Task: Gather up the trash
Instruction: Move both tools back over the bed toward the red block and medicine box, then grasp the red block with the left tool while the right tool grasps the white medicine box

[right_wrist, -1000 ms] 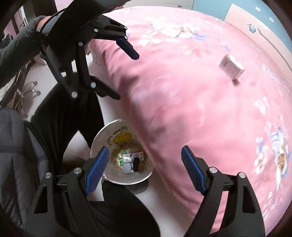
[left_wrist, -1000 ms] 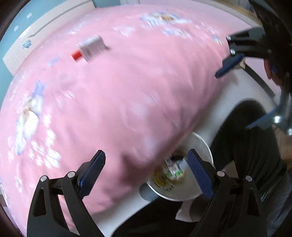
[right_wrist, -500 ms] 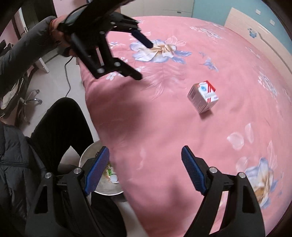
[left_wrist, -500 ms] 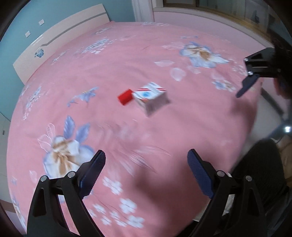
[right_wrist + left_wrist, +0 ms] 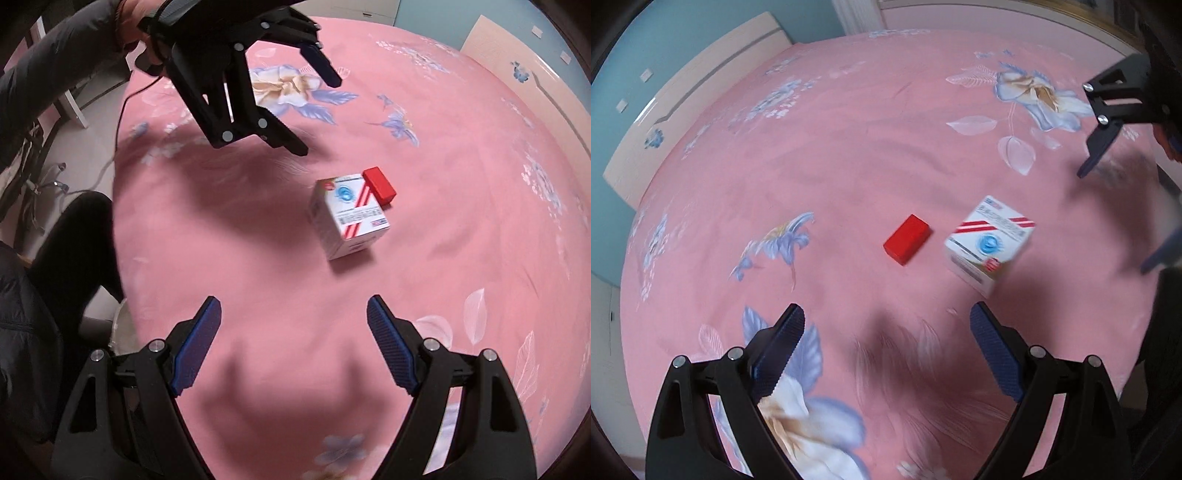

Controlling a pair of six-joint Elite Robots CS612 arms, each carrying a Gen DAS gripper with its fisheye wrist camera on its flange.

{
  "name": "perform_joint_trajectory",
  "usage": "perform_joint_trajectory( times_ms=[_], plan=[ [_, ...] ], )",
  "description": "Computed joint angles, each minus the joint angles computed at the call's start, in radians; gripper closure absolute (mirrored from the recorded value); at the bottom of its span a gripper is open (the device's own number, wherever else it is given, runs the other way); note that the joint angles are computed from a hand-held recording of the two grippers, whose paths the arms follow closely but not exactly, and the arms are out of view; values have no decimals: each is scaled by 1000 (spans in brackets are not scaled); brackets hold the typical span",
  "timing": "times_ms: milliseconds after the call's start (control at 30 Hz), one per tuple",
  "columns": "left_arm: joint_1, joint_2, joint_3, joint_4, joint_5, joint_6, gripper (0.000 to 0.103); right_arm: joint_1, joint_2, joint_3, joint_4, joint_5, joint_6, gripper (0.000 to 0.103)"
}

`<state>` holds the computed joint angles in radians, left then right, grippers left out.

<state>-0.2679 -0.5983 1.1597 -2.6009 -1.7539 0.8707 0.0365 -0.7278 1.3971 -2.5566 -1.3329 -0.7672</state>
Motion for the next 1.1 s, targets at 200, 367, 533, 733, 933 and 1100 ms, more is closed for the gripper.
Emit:
perform_joint_trajectory(
  times_ms=[200,367,533,733,933,1100],
  plan=[
    [1,41,-61,46,-45,139,10,-1,55,-86,64,-7,-33,23],
    [1,68,-110,97,-67,217,10,-1,94,-147,91,8,-47,23],
    [-4,94,-165,163,-99,248,10,-2,127,-197,109,17,-58,23],
    [-14,119,-208,218,-99,268,16,-6,145,-215,105,34,-74,24],
    [-20,135,-239,274,-88,277,28,-6,157,-234,110,9,-85,33],
    [-20,138,-247,298,-104,274,36,-7,167,-252,105,19,-76,41]
  ],
)
